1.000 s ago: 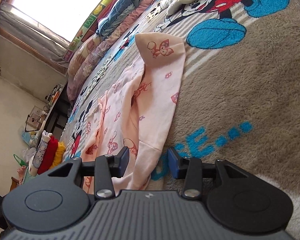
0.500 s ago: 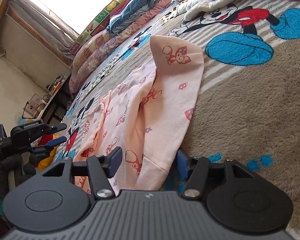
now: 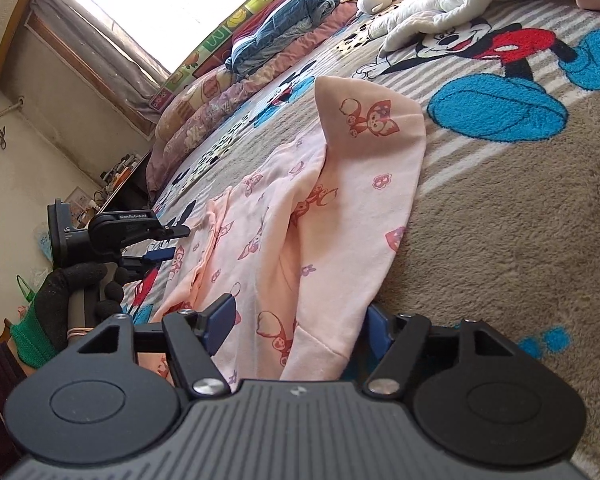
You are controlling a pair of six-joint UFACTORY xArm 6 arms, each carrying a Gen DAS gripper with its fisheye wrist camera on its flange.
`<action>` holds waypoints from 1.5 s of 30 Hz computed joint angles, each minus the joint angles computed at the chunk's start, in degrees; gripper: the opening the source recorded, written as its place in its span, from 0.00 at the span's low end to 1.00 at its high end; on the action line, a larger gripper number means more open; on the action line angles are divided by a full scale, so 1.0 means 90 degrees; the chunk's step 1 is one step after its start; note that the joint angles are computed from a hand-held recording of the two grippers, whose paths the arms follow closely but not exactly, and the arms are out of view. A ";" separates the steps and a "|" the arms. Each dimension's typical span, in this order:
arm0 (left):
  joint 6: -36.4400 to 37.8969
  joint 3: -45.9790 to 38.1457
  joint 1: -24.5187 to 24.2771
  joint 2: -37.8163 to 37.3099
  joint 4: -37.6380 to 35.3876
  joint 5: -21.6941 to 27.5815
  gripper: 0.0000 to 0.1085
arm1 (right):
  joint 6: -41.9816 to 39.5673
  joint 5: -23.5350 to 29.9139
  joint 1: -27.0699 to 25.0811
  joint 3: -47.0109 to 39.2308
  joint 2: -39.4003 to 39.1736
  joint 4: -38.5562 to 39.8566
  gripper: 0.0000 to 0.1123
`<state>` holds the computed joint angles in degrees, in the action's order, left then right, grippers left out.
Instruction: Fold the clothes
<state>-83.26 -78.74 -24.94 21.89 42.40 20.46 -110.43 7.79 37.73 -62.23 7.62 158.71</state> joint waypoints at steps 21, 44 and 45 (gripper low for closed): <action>-0.1643 0.1816 0.0013 -0.2121 0.2167 0.1411 0.03 | -0.0354 0.0087 -0.0043 0.0000 0.0025 0.0316 0.60; -0.2104 0.2008 0.0751 -0.1557 0.1747 -0.0314 0.38 | -0.1576 0.0124 -0.0046 0.0046 0.0002 0.1176 0.61; -0.2209 0.1946 0.0763 -0.1471 0.1845 -0.0347 0.38 | -0.1610 0.0145 -0.0045 0.0051 0.0004 0.1188 0.62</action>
